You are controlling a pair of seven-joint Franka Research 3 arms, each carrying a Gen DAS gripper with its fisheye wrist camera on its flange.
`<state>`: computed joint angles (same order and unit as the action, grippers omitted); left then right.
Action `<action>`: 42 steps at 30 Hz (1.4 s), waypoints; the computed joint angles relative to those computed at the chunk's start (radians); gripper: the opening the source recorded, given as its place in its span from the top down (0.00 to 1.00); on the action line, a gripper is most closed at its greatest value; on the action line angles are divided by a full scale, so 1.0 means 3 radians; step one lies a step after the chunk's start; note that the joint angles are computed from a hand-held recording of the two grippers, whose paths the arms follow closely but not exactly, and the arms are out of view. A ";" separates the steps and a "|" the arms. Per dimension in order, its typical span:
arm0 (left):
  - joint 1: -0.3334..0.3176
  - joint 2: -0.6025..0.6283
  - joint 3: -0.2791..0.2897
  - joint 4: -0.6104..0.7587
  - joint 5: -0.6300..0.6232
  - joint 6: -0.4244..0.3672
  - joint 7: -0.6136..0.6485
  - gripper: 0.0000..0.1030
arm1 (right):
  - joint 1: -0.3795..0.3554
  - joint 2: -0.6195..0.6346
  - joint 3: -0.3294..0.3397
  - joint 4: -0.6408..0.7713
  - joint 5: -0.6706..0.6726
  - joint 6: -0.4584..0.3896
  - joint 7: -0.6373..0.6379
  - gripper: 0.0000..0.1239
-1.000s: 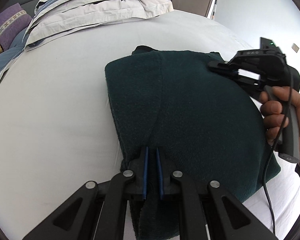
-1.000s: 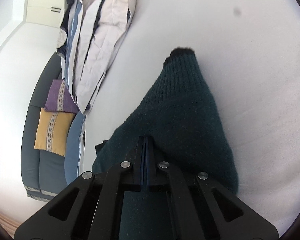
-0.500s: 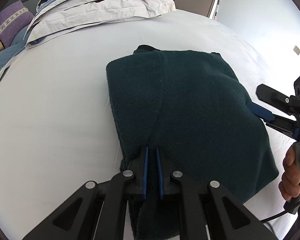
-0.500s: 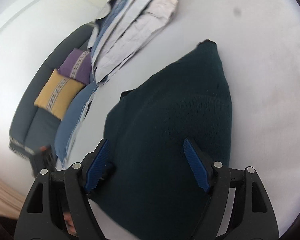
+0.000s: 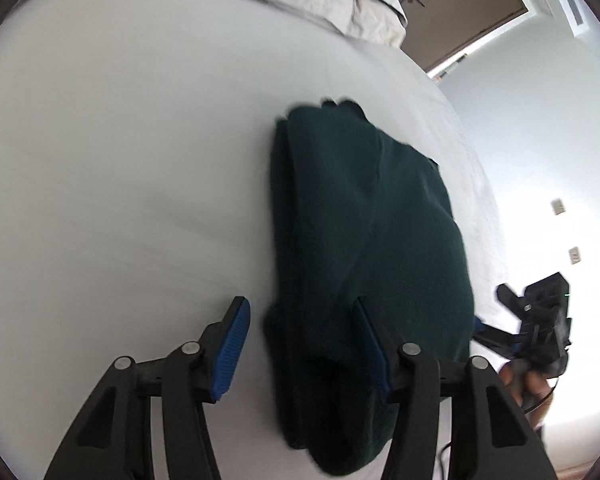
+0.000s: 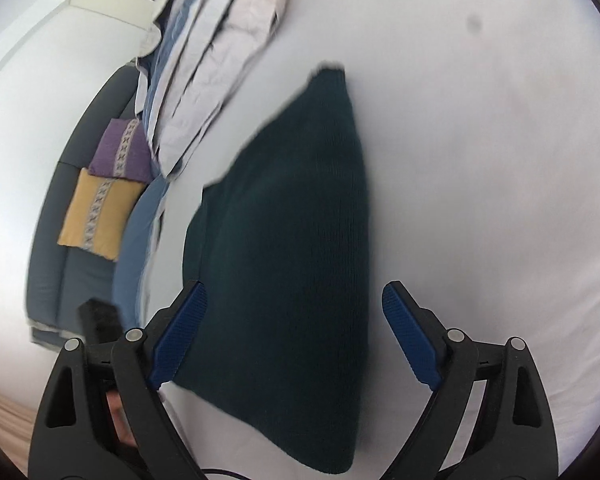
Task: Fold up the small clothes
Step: 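Lift the sweater end with both grippers and fold it over the rest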
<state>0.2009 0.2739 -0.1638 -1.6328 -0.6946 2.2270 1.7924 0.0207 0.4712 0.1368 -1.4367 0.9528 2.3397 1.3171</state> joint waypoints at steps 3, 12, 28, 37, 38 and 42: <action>0.0045 0.0166 -0.0033 0.0165 -0.0154 -0.0112 -0.0054 0.46 | 0.0020 0.0100 0.0016 0.0082 -0.0029 -0.0024 -0.0016 0.31; 0.0224 0.0714 -0.0179 0.0850 -0.0313 -0.0475 -0.0328 0.48 | 0.0016 0.0450 0.0062 0.0489 -0.0162 -0.0165 0.0225 0.51; 0.0218 0.0504 -0.0234 0.0764 -0.0167 -0.0396 -0.0305 0.77 | 0.0116 0.0040 0.0063 0.0157 -0.0381 0.0244 0.0115 0.70; 0.0128 -0.0244 -0.0089 0.0136 -0.0450 -0.0349 0.0093 0.77 | 0.0047 -0.0712 0.0009 -0.0588 0.0217 0.0243 -0.0393 0.71; 0.0096 -0.0352 -0.0054 0.0021 -0.0475 -0.0346 0.0139 0.77 | 0.0065 -0.0844 -0.0020 -0.0743 0.0294 0.0249 -0.0457 0.71; -0.0076 -0.0869 0.0076 -0.0568 -0.0515 -0.0301 0.0341 0.77 | 0.0190 -0.1440 -0.0170 -0.1460 0.0466 0.0305 -0.0683 0.71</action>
